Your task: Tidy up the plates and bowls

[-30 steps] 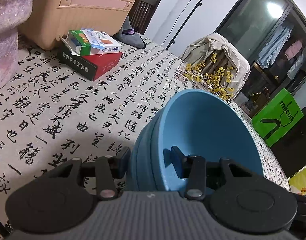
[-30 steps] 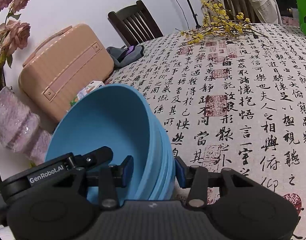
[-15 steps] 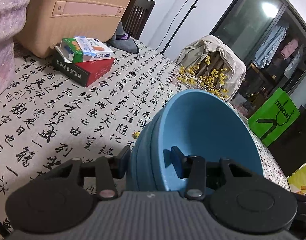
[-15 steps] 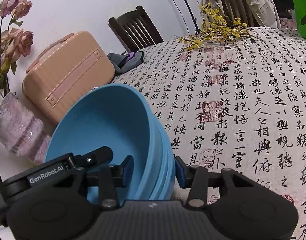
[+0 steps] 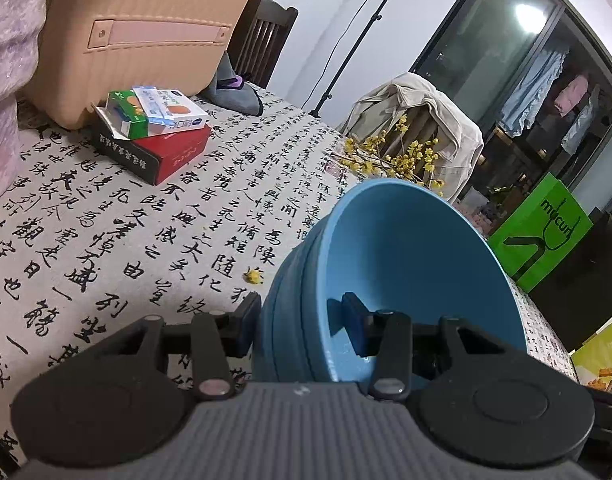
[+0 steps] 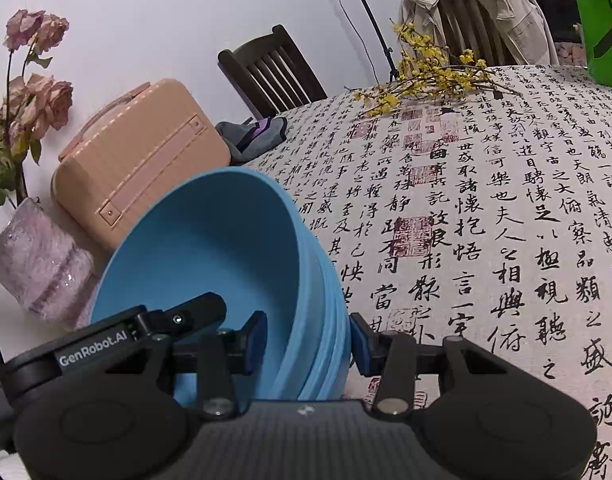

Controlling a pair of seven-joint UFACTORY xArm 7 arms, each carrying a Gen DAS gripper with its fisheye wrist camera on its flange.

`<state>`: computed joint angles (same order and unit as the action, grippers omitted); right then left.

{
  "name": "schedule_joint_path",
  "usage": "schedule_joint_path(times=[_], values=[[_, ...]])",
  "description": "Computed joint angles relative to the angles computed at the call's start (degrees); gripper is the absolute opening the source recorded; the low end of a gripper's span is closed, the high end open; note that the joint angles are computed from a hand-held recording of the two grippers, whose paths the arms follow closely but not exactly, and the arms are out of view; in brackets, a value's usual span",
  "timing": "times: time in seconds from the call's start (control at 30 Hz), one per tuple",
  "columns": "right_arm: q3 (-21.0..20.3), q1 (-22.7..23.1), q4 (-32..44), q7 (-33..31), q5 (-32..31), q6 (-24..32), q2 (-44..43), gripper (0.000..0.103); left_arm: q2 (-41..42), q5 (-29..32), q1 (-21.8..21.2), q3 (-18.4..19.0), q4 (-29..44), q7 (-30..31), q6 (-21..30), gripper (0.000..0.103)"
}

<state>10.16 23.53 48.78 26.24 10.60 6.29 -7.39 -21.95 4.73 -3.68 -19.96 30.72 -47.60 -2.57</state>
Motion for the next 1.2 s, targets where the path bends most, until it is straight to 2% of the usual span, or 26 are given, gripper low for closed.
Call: schedule_joint_path(times=[0.4,1.2], values=[[-1.30,0.70,-2.18,-1.71,1.83,-0.90,-2.65,0.044,-0.59,1.80,2.18,-3.20,1.30,-1.82,0.57,0.045],[-2.57,0.58,-6.93,-0.75,1.54,-2.64,-8.32,0.044,-2.02,5.80,5.33,-8.72,3.37,-6.72,1.49,0.045]])
